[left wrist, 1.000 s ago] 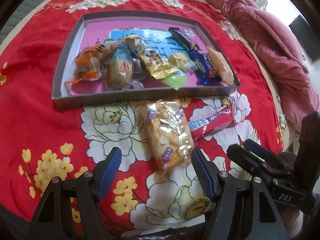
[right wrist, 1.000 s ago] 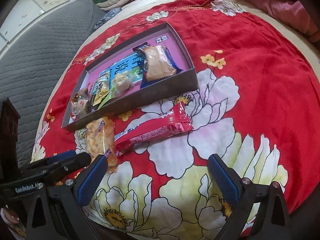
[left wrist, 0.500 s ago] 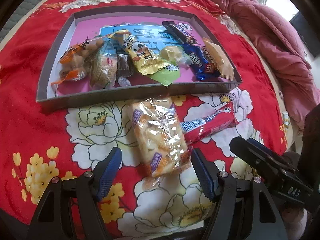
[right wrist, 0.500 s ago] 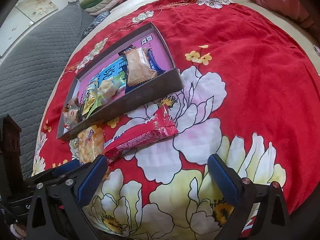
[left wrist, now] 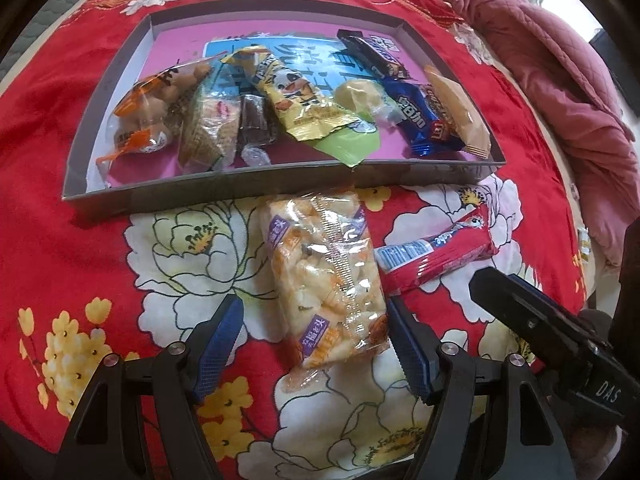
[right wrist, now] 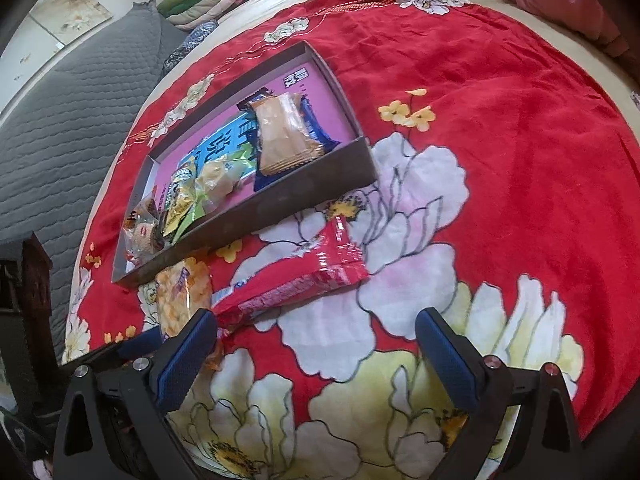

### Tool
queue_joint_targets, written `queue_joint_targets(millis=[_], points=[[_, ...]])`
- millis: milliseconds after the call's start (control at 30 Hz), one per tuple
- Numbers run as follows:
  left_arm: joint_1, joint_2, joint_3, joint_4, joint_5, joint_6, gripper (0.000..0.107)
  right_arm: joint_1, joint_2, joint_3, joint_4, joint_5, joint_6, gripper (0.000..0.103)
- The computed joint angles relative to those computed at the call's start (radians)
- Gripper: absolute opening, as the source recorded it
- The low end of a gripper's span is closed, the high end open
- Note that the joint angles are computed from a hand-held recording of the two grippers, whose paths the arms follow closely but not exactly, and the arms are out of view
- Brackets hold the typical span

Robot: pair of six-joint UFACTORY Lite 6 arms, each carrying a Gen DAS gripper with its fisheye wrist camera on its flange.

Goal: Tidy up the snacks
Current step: 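Grasp the red candy bar with the right tool while the left grasps the puffed-snack bag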

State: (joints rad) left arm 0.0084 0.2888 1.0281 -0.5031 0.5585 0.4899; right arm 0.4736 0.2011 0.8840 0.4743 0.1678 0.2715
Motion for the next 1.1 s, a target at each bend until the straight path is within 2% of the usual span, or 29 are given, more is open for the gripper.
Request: queue_joint_targets(millis=[133, 267, 367, 533, 767, 1000, 1100], points=[[0.022, -0.013, -0.01, -0.001, 0.0, 0.01, 0.075, 0.013, 0.042, 0.046, -0.026, 0.012, 0.04, 0.101], [0.031, -0.033, -0.024, 0.025, -0.015, -0.003, 0.075, 0.027, 0.081, 0.09, -0.054, 0.011, 0.072, 0.096], [0.045, -0.034, -0.024, 0.012, -0.006, 0.012, 0.075, 0.039, 0.119, 0.133, -0.142, 0.01, 0.149, 0.091], [0.067, -0.04, -0.03, 0.001, 0.005, 0.042, 0.075, 0.057, 0.178, 0.198, -0.304, 0.007, 0.283, 0.089], [0.067, -0.027, -0.022, -0.013, 0.013, 0.042, 0.075, 0.059, 0.222, 0.249, -0.382, 0.001, 0.315, 0.082], [0.068, -0.028, -0.024, -0.018, 0.009, 0.046, 0.075, 0.08, 0.272, 0.31, -0.617, 0.032, 0.474, 0.073], [0.072, -0.032, -0.028, -0.027, 0.01, 0.054, 0.075, 0.073, 0.292, 0.321, -0.56, 0.009, 0.398, 0.07]])
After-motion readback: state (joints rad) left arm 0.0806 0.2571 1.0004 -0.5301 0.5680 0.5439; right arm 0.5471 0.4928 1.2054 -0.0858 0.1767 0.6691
